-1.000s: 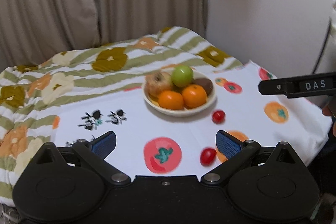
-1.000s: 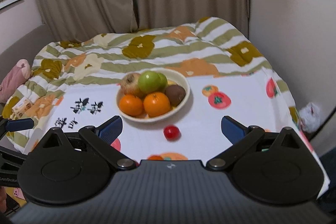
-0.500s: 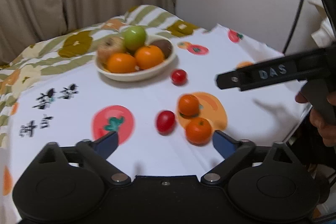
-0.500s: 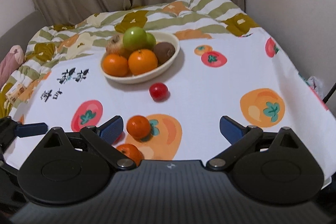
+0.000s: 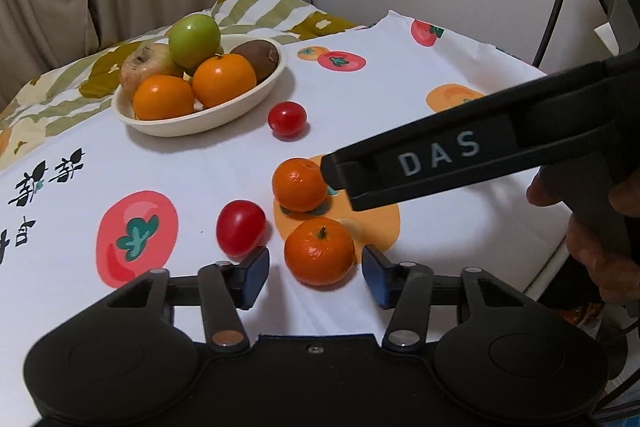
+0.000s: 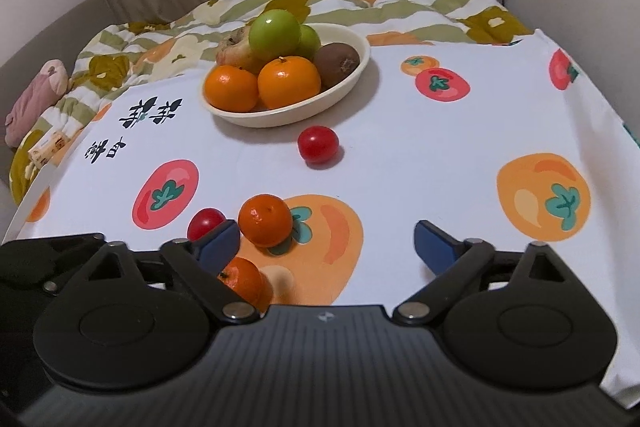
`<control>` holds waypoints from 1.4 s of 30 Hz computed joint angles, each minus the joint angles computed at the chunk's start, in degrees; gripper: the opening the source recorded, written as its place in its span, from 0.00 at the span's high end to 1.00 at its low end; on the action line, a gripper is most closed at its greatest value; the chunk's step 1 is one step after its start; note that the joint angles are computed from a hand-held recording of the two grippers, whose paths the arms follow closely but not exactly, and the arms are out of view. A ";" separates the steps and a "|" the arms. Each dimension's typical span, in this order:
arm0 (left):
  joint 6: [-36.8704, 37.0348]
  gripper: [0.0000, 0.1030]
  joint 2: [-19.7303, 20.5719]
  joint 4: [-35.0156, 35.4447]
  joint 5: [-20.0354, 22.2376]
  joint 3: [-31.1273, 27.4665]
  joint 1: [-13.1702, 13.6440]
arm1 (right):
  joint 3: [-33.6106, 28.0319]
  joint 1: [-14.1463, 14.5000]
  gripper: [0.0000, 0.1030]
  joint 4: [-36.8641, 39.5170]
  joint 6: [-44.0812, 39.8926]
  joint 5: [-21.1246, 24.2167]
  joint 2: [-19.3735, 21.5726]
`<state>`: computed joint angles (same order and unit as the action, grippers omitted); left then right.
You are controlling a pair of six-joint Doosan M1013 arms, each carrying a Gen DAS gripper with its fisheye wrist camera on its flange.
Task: Organize fruits
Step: 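Grasp a mandarin on the cloth with the left gripper while the right grasps another mandarin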
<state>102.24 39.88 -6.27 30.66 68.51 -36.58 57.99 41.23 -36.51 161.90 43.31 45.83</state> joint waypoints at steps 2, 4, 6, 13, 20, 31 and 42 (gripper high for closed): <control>-0.78 0.52 0.41 0.45 0.27 -0.58 -0.08 | -0.27 -0.20 0.01 0.78 -0.99 -0.39 0.20; -1.22 0.53 0.80 0.52 0.78 -1.21 -0.10 | -0.49 -0.40 0.01 1.46 -1.92 -0.97 0.36; -1.26 0.55 1.07 0.33 1.04 -1.67 -0.09 | -0.65 -0.59 0.02 2.25 -3.03 -1.63 0.47; -1.58 0.58 1.64 -0.10 1.85 -2.67 -0.07 | -2.86 -1.26 0.13 7.00 -9.25 -2.56 1.69; -3.89 0.58 0.91 2.28 2.65 -1.94 0.18 | -4.99 -1.41 0.19 10.30 -14.44 -3.38 3.08; -12.19 0.58 -0.77 8.67 3.08 0.59 1.13 | -6.51 -1.52 0.29 10.42 -15.05 -3.00 4.08; -16.96 0.58 -1.14 11.44 3.36 0.90 1.82 | -7.49 -1.56 0.49 13.33 -17.67 -2.26 4.66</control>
